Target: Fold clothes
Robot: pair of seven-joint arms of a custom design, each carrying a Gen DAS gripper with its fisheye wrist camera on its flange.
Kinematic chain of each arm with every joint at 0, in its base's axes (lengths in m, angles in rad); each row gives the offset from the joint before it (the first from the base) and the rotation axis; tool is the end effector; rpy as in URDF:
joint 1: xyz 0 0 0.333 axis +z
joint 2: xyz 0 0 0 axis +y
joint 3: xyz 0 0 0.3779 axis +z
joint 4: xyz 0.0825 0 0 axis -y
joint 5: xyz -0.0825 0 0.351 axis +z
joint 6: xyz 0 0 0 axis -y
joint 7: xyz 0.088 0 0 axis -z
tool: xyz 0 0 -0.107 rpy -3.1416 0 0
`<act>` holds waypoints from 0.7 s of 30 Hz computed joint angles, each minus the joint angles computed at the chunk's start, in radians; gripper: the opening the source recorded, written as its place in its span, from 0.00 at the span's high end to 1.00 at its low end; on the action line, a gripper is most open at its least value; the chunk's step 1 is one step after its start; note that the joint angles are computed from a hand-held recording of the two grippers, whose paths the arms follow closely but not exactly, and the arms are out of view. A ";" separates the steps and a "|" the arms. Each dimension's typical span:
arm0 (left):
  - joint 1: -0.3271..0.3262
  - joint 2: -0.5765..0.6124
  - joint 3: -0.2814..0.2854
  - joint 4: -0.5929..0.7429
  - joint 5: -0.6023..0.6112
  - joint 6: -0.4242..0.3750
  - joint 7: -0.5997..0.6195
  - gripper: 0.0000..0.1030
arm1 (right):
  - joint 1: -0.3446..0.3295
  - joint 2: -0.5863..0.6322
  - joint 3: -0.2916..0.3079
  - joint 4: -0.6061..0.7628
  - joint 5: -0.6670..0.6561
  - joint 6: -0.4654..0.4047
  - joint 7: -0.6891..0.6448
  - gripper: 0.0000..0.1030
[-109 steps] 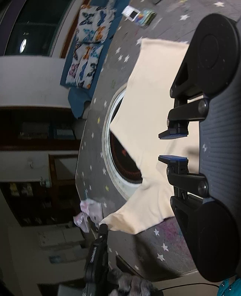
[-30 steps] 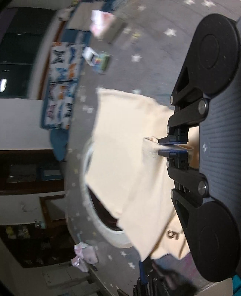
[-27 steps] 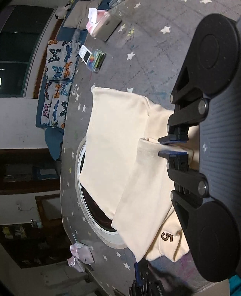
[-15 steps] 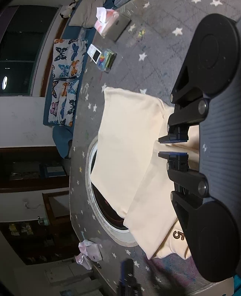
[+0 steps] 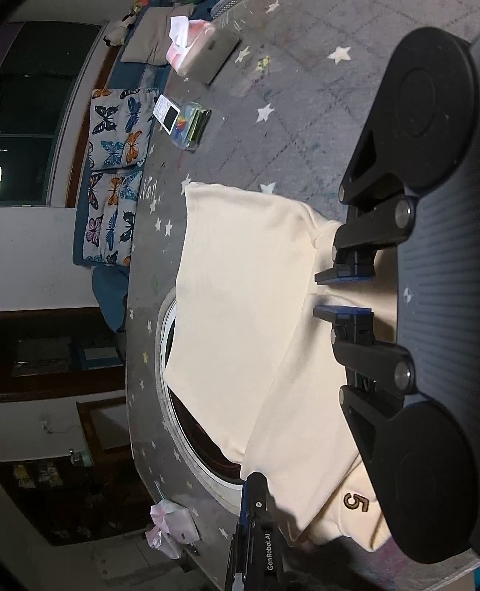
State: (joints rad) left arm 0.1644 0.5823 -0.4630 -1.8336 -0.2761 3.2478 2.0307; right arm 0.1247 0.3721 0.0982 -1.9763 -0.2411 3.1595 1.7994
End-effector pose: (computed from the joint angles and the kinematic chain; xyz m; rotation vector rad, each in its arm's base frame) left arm 0.6957 -0.1143 0.4118 -1.4951 1.9973 -1.0312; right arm 0.6394 0.1579 0.4576 -1.8825 1.5155 -0.6189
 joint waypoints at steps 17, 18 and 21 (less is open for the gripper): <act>-0.054 -0.021 0.086 0.005 -0.005 -0.007 -0.036 0.87 | -0.135 0.018 0.188 0.009 0.043 0.005 -0.128 0.89; -0.027 -0.027 0.052 -0.009 0.001 0.001 -0.022 0.87 | -0.142 0.010 0.195 0.000 0.048 0.008 -0.137 0.89; 0.080 -0.036 -0.085 -0.054 0.033 0.027 0.028 0.87 | -0.172 -0.011 0.229 -0.026 0.064 0.009 -0.169 0.87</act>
State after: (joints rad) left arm 0.2441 0.5464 -0.5485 -1.8879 -0.2431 3.2749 2.0584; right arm -0.0477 0.3606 0.3275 -2.0019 -0.1769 3.1690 1.6307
